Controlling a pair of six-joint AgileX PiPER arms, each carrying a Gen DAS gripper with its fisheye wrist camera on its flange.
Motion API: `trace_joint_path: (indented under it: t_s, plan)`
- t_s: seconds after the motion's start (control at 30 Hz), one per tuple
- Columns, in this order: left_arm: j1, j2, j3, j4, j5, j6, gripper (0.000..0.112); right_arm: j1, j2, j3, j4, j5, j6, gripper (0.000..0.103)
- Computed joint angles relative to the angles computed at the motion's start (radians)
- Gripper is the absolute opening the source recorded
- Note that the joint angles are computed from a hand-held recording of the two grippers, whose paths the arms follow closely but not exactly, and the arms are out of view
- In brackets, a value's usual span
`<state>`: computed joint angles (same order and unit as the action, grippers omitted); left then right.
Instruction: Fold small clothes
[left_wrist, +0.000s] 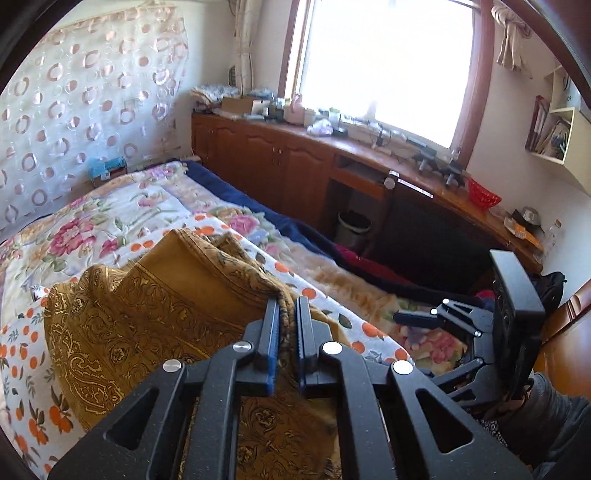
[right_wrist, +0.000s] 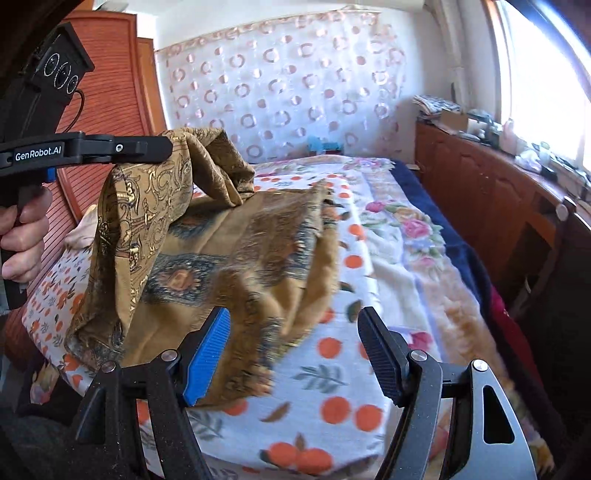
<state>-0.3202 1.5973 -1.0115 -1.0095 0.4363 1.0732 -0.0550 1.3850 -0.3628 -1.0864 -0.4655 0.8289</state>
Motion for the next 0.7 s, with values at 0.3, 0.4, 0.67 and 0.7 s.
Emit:
trace_joint_path:
  t_s: [0.3, 0.4, 0.67, 0.7]
  plan:
    - [0.048, 0.035, 0.053, 0.073, -0.090, 0.009, 0.059, -0.001, 0.036, -0.027, -0.032, 0.008, 0.029, 0.073]
    - [0.126, 0.065, 0.075, 0.068, -0.100, 0.045, 0.062, 0.020, 0.058, -0.071, -0.064, 0.016, 0.060, 0.073]
    - [0.309, 0.205, 0.004, 0.069, -0.046, 0.095, 0.069, 0.122, 0.197, -0.362, -0.379, 0.073, 0.406, 0.073]
    - [0.316, 0.217, -0.003, 0.073, -0.049, 0.097, 0.069, 0.134, 0.226, -0.417, -0.451, 0.079, 0.484, 0.073]
